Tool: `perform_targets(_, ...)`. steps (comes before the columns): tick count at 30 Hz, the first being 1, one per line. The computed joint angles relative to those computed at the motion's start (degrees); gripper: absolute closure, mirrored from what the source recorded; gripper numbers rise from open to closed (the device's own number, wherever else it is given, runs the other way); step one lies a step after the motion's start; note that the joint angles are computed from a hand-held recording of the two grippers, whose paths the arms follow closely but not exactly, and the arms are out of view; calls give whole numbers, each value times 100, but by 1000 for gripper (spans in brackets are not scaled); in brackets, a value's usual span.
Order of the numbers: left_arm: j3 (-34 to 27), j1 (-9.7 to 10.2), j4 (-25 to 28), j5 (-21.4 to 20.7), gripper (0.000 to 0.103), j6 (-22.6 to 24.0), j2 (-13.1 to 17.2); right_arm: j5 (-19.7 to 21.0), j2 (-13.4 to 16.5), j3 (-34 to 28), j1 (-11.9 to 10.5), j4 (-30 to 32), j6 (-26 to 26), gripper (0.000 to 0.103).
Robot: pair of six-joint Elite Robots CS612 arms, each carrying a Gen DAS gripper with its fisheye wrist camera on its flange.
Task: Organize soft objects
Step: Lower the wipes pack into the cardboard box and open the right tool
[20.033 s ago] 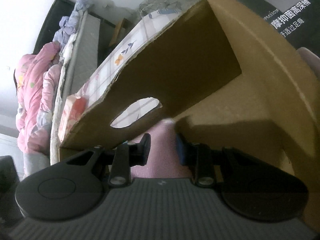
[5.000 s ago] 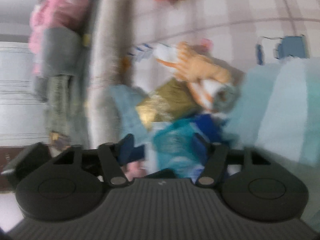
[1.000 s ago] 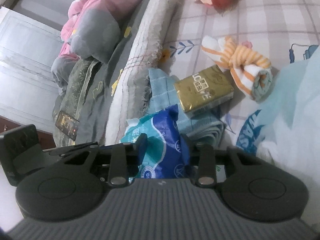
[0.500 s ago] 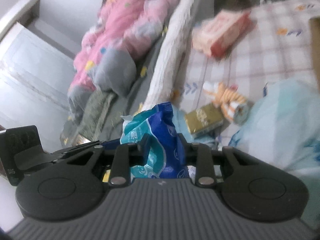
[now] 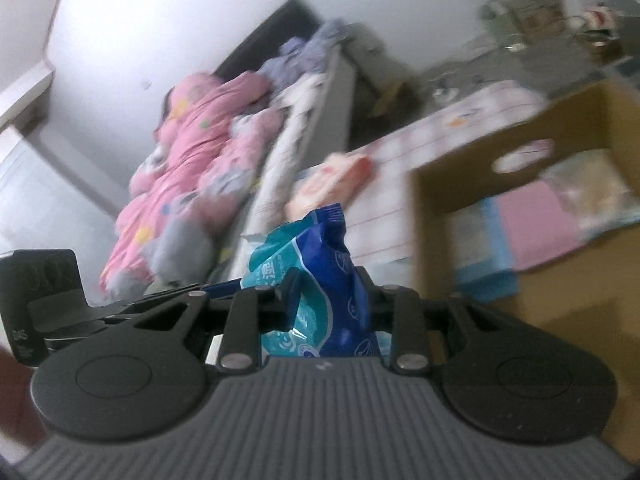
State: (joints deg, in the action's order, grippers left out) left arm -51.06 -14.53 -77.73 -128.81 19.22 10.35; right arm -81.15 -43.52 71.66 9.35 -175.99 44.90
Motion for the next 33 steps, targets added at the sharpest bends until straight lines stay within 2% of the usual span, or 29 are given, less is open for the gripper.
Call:
perform_targets(3, 45, -159, 256, 146, 46, 178, 22, 9, -101, 399, -145, -163, 145, 77)
perform_targets(7, 116, -329, 586, 416, 46, 410, 30, 246, -81, 714, -330, -343, 390, 77)
perform_targets(11, 290, -412, 879, 714, 44, 556, -36, 764, 90, 761, -511, -394, 648, 76)
perform_targets(14, 457, -434, 1035, 876, 41, 605, -120, 1232, 240, 695, -613, -184, 824, 75)
perform_targets(17, 440, -399, 997, 805, 37, 678, -125, 1376, 399, 471, -627, 421, 790, 75)
perform_targets(21, 393, -324, 979, 610, 32, 648, -167, 1178, 492, 238, -576, 1245, 644, 75)
perform_targets(24, 261, -236, 891, 471, 25, 667, -132, 1135, 564, 134, -546, 1286, 678, 75)
perform_targets(28, 65, -92, 676, 483, 19, 631, -50, 1033, 607, 38, -490, 1307, 559, 75)
perform_targets(33, -142, 145, 223, 618, 13, 207, 91, 1143, 769, -208, -457, 1214, 673, 75)
